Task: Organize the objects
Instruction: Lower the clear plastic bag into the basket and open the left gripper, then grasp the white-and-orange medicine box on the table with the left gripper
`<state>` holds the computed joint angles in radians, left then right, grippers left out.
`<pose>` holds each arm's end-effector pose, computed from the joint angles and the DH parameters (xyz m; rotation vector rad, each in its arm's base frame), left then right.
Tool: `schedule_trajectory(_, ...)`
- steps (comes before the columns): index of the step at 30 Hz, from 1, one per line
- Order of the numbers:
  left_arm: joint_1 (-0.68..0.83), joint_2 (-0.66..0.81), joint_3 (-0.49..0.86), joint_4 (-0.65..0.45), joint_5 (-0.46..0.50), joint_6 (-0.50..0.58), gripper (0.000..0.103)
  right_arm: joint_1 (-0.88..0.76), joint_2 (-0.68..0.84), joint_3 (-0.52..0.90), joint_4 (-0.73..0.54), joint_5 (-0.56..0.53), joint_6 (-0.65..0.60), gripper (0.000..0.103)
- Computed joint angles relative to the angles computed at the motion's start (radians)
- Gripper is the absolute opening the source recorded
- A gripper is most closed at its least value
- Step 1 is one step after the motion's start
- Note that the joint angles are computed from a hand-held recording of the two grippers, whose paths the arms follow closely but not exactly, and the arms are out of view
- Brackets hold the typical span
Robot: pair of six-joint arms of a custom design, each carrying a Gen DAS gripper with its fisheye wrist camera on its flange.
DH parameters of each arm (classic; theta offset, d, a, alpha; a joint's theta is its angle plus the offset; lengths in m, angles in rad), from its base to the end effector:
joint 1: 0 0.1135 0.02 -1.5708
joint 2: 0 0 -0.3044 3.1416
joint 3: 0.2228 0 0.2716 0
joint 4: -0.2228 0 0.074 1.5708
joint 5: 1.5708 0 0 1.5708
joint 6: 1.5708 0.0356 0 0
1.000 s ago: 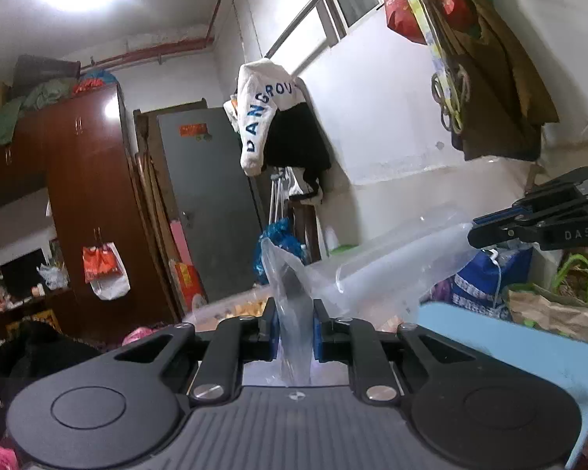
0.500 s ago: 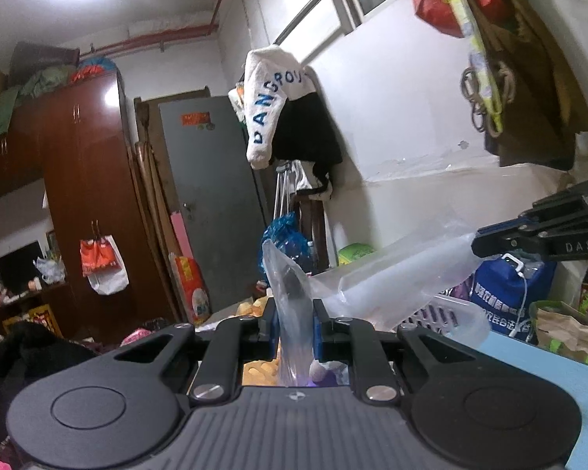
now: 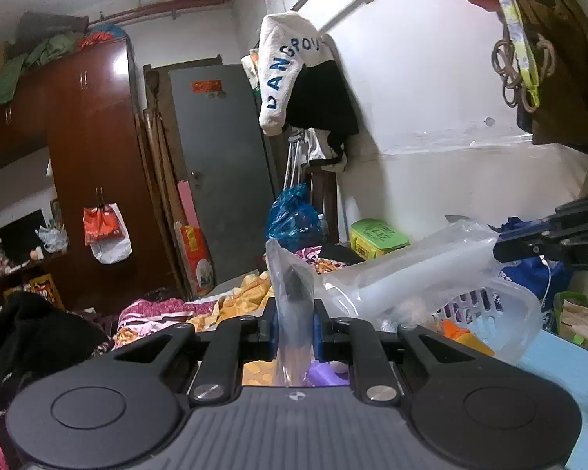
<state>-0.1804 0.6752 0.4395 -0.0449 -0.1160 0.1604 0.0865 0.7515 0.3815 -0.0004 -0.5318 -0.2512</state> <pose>0.1572 -0.0245 0.2700 0.2339 1.8356 0.0934 0.1617 0.0321 0.2436 -0.6600 1.7906 0.4036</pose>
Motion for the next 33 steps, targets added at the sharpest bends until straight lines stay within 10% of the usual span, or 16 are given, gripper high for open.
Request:
schedule_trajectory(22, 0.029, 0.068, 0.004, 0.026, 0.017, -0.008, 0.025, -0.029, 0.069, 0.041, -0.006, -0.032, -0.018, 0.01)
schedule_trajectory(24, 0.002, 0.072, -0.008, 0.05, -0.033, 0.005, 0.04, -0.044, 0.091, 0.045, 0.011, -0.04, 0.001, 0.022)
schedule_trajectory(27, -0.041, 0.044, -0.047, 0.11, -0.121, 0.027, 0.081, -0.083, 0.089, 0.038, 0.025, -0.077, 0.051, 0.068)
schedule_trajectory(29, -0.056, -0.016, -0.063, 0.103, -0.145, 0.006, 0.083, -0.116, 0.044, 0.012, 0.036, -0.093, 0.077, 0.094)
schedule_trajectory(33, -0.082, -0.24, -0.066, -0.099, -0.12, -0.083, 0.083, -0.304, -0.086, -0.04, -0.032, -0.271, 0.052, 0.103)
